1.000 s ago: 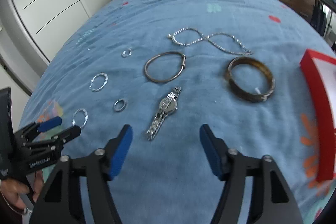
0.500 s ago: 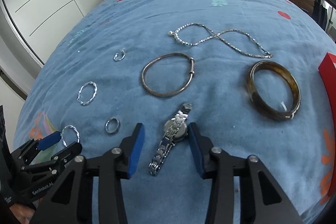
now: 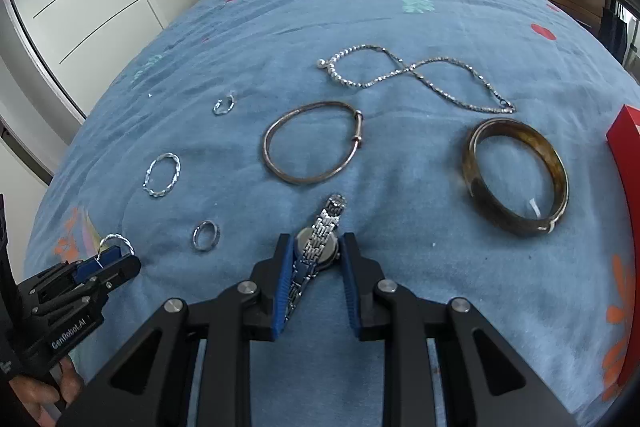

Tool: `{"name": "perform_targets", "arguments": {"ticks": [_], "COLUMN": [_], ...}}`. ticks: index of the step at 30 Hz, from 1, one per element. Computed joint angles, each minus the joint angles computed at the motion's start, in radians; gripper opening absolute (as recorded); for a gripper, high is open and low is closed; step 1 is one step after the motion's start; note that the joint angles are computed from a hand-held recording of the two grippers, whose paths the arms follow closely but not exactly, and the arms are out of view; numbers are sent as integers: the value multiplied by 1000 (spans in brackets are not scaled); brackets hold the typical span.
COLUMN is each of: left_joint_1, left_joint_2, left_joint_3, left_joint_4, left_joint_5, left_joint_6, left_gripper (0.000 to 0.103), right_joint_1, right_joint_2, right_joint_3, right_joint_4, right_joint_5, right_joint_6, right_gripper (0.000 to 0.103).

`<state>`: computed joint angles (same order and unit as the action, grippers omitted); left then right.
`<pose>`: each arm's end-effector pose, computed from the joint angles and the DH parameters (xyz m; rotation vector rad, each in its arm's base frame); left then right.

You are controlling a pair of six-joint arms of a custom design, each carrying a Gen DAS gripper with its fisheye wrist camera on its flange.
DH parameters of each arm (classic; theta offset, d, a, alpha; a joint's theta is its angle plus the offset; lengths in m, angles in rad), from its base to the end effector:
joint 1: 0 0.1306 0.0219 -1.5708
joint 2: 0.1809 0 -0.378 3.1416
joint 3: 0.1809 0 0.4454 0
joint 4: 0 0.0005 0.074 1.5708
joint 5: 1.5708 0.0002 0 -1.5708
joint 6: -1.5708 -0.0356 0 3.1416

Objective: Organize jewelry
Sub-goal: 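Grasp the twisted silver hoop with the left tool while the right tool grasps the silver watch, then lift and carry the silver hoop and silver watch with both tools to the red box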

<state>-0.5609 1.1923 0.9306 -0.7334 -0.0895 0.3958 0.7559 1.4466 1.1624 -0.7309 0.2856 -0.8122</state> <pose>0.3718 -0.2304 0.2941 0.1786 2.5735 -0.2490 0.3912 0.3543 0.2911 0.1757 2.5368 0.2531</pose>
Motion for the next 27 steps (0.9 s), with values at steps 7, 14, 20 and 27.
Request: {"name": "perform_targets", "arguments": {"ticks": [7, 14, 20, 27], "left_joint_1": [10, 14, 9, -13], "left_joint_2": [-23, -42, -55, -84], "left_joint_3": [-14, -15, -8, 7], "left_joint_4": [11, 6, -7, -40], "left_joint_5": [54, 68, 55, 35], "left_joint_6": [16, 13, 5, -2], "left_gripper": [6, 4, 4, 3], "right_joint_1": [5, 7, 12, 25], "right_joint_2": [-6, -15, -41, -98], "right_joint_3": [-3, -7, -20, -43], "right_joint_4": [2, 7, 11, 3], "right_joint_5": [0, -2, 3, 21], "right_joint_6": [8, 13, 16, 13], "right_gripper": [23, 23, 23, 23]}}
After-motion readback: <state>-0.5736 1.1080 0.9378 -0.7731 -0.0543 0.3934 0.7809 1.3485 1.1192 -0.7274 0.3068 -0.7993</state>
